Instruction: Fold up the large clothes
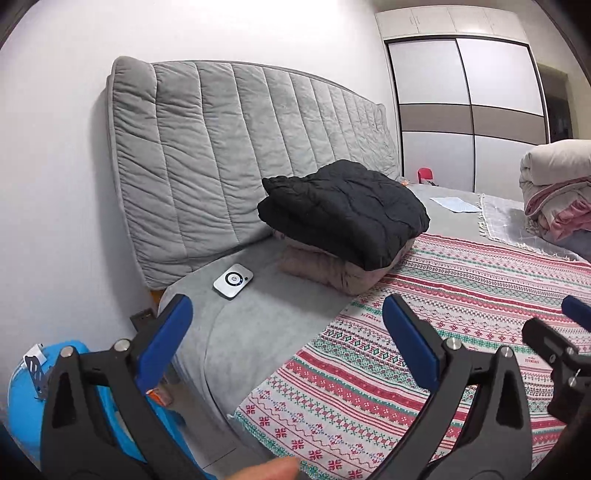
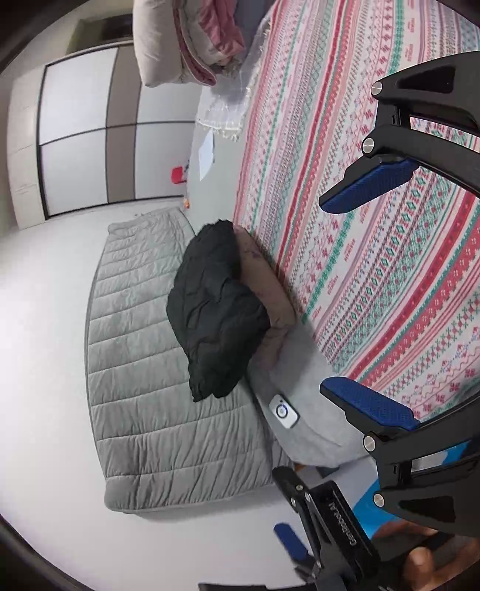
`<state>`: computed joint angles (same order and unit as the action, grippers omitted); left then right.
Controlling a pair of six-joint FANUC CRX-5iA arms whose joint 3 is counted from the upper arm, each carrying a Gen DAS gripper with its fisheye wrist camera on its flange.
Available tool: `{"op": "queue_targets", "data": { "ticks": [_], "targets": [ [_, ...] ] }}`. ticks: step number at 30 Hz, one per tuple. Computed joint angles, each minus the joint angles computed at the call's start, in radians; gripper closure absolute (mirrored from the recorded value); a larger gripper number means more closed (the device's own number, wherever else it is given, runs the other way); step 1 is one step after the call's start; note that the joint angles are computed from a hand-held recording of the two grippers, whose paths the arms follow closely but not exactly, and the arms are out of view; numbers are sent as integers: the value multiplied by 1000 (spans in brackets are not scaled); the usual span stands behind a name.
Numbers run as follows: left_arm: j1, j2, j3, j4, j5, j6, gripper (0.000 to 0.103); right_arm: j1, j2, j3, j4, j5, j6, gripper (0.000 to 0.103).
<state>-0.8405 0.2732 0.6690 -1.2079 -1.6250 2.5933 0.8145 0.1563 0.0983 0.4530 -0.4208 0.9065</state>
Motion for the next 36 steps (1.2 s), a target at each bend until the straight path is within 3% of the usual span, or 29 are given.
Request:
{"op": "queue_targets", "data": {
  "ticks": [5, 9, 36],
  "targets": [
    [-2, 1, 4, -8, -23, 28, 1, 0, -14, -44, 112, 28, -116, 12],
    [-14, 13, 14, -34, -41, 20, 1, 4, -17, -51, 134, 24, -124, 11],
    [-16, 33, 31, -33, -45, -9, 1, 16, -6, -47, 169, -8, -152, 11]
  ]
}}
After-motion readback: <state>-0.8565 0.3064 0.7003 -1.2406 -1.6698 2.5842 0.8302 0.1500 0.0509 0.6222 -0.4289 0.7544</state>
